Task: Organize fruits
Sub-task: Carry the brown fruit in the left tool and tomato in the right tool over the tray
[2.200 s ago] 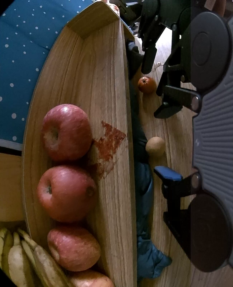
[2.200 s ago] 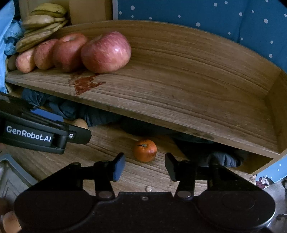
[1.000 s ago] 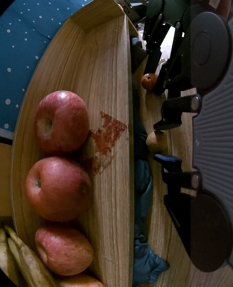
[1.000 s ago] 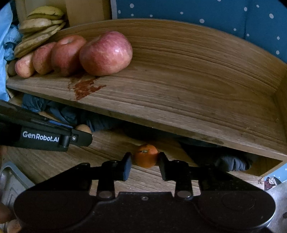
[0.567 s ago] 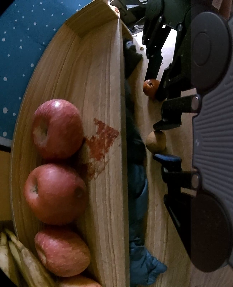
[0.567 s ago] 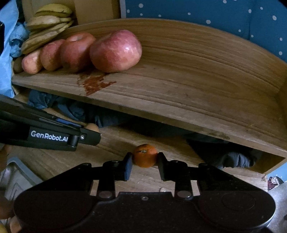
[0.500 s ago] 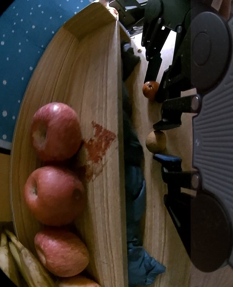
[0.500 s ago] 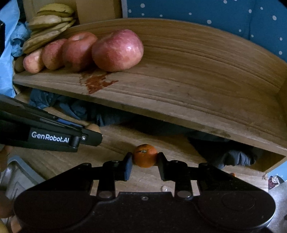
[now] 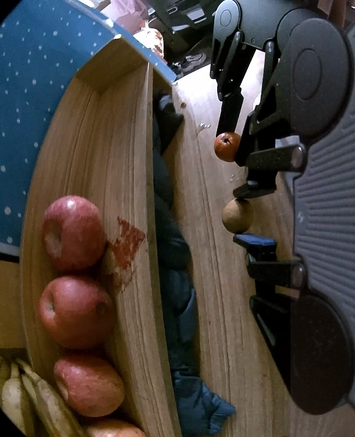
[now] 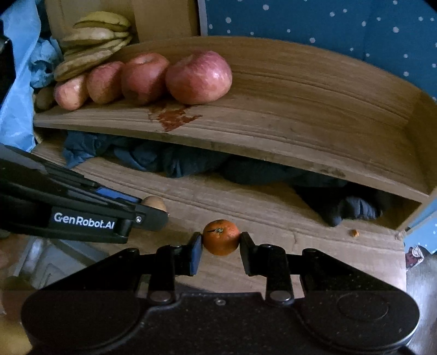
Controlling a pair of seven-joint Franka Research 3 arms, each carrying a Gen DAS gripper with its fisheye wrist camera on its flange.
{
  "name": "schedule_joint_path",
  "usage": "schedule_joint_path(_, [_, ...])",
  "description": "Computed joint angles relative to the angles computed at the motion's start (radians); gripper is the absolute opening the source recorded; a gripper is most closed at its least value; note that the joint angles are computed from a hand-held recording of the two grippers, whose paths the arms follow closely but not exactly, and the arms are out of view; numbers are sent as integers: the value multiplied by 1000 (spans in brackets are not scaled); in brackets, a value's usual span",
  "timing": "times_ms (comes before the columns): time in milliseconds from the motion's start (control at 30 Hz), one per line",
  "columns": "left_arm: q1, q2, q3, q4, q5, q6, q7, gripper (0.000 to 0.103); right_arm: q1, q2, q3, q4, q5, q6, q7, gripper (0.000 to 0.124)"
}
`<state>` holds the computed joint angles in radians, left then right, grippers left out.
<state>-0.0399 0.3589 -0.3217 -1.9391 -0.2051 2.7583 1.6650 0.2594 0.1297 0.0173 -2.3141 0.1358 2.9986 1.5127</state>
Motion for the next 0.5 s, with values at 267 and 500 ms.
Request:
schedule_joint_path(267, [35, -68, -45, -65, -106, -9, 146, 31, 40, -96, -44, -117, -248, 52, 268, 31])
schedule_joint_path(500, [20, -126, -41, -118, -217, -33, 282, 31, -49, -214, 44, -222, -421, 22, 475, 31])
